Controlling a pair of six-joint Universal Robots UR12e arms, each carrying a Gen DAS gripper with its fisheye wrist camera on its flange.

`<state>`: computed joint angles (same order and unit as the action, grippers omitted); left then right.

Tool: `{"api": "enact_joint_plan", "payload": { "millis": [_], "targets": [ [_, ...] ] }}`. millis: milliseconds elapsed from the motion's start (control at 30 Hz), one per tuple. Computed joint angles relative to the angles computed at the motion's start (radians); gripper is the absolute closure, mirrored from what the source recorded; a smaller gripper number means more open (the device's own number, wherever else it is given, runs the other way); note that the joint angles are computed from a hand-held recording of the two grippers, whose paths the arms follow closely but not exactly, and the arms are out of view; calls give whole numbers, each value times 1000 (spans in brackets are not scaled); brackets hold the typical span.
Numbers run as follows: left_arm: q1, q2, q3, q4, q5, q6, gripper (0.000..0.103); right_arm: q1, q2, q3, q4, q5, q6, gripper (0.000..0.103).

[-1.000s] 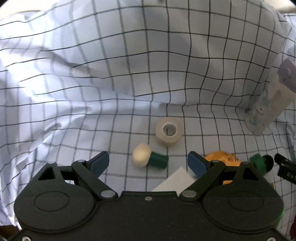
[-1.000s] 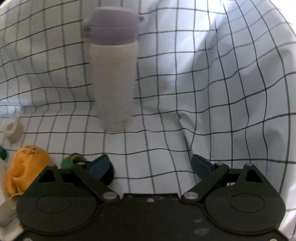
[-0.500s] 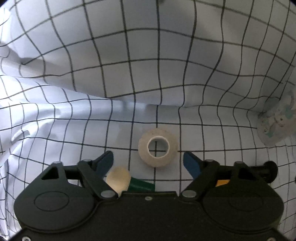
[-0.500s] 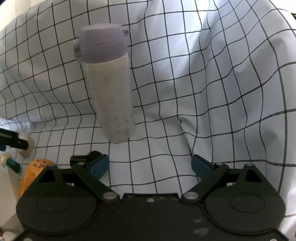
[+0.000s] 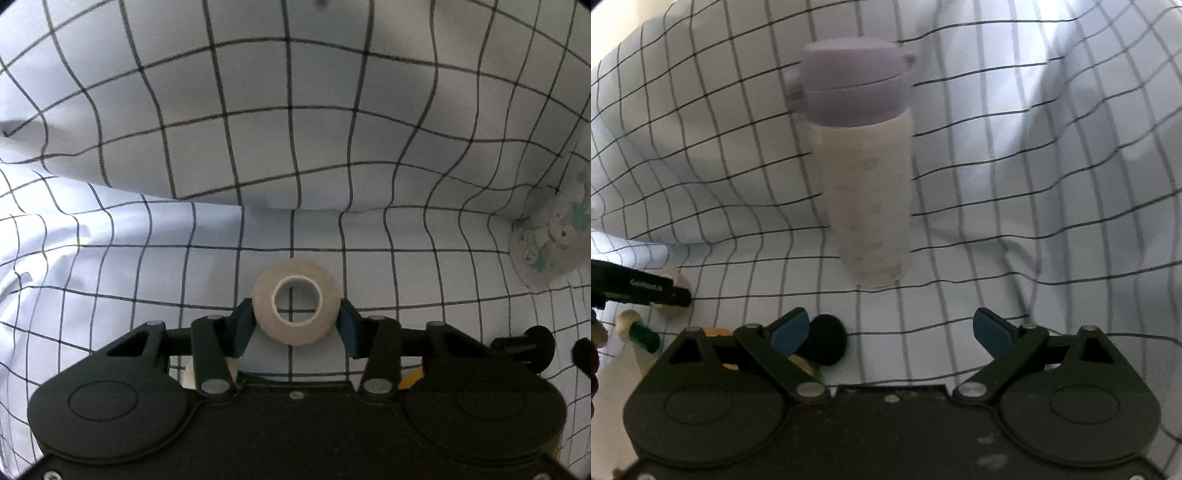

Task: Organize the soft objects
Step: 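Grasp the tape roll with left tool while right tool grasps the dark bottle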

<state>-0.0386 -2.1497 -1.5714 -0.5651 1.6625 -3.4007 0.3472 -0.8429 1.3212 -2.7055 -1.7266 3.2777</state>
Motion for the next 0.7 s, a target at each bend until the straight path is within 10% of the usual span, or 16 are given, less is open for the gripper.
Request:
{"api": "enact_joint_plan", "payload": {
  "millis": [500, 700],
  "targets": [
    [11, 103, -116, 135, 14, 7, 56, 38, 92, -143, 184, -24, -15, 8],
    [1, 141, -163, 191, 29, 26, 56, 30, 98, -147, 204, 14, 8, 46]
  ]
}}
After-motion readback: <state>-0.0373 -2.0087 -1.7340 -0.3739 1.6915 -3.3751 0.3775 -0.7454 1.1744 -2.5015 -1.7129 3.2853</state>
